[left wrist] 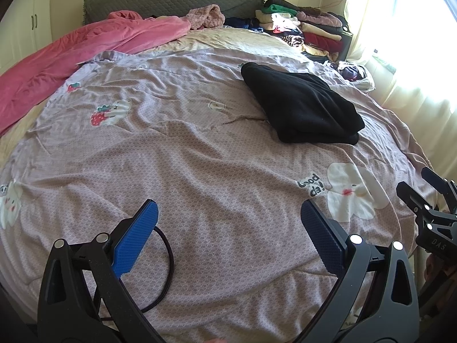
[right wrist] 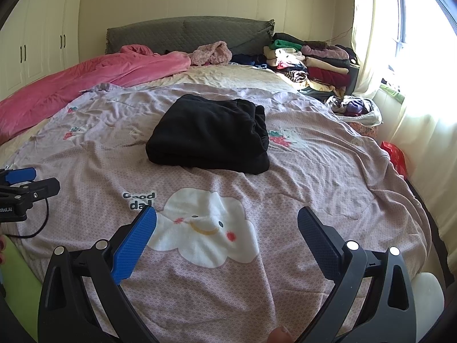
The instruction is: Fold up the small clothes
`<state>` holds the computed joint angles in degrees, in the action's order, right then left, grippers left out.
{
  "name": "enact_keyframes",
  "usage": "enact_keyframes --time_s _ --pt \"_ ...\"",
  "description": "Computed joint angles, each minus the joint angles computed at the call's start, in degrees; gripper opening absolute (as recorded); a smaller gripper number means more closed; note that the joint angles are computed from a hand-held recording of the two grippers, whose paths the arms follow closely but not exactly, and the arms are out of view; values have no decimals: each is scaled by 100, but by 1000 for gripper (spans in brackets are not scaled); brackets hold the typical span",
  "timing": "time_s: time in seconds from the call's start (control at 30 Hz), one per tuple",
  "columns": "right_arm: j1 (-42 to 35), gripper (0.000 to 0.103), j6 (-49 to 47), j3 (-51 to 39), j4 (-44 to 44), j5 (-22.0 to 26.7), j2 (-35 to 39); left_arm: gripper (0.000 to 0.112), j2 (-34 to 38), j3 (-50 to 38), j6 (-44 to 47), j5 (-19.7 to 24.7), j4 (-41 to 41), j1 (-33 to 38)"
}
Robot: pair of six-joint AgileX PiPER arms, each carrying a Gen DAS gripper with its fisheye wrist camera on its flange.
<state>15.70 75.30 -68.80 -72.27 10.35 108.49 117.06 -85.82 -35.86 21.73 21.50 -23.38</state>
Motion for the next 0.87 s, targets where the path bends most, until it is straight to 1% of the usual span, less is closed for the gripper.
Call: enact_keyframes --time_s 0.07,0.17,0.23,0.3,0.4,0.43,0.5,0.53,0.6,0.63,0.7,0.77,0.8,0.87 --pt "5 99 157 18 -148 9 1 94 11 4 -90 28 109 -12" --pt "0 99 36 23 -2 35 -11 94 -10 64 -152 44 213 -9" --pt "8 99 212 27 -163 88 11 94 20 -4 -235 154 318 -47" --pt "-15 99 212 47 -113 130 -2 94 66 -78 -271 308 367 -56" --pt "-43 99 1084 244 -770 401 -82 94 179 -248 -392 587 433 -19" --pt "-65 99 1405 350 -1003 521 -125 94 176 -227 -374 561 364 23" --pt "-205 99 2142 638 -1542 801 -241 94 127 -126 118 370 -251 241" --pt "-348 99 2437 810 -1732 900 -326 94 119 -119 225 322 -446 353" --pt "-786 99 2746 1124 -1797 1003 -489 94 113 -161 412 284 -771 655" --pt "-1095 99 2852 1248 -1811 1035 -536 94 128 -243 495 358 -909 808" --pt "-1943 99 2703 1360 -1556 1026 -484 94 228 -595 625 635 -1229 1337" --pt "-2726 99 2548 1282 -1320 1164 -252 94 372 -1065 597 1022 -1326 1835" --pt "-3262 99 2263 1088 -1028 1203 5 94 491 -1444 539 1290 -1263 2175" --pt "-4163 99 1383 498 27 1428 588 94 787 -2197 387 1779 -931 2620"
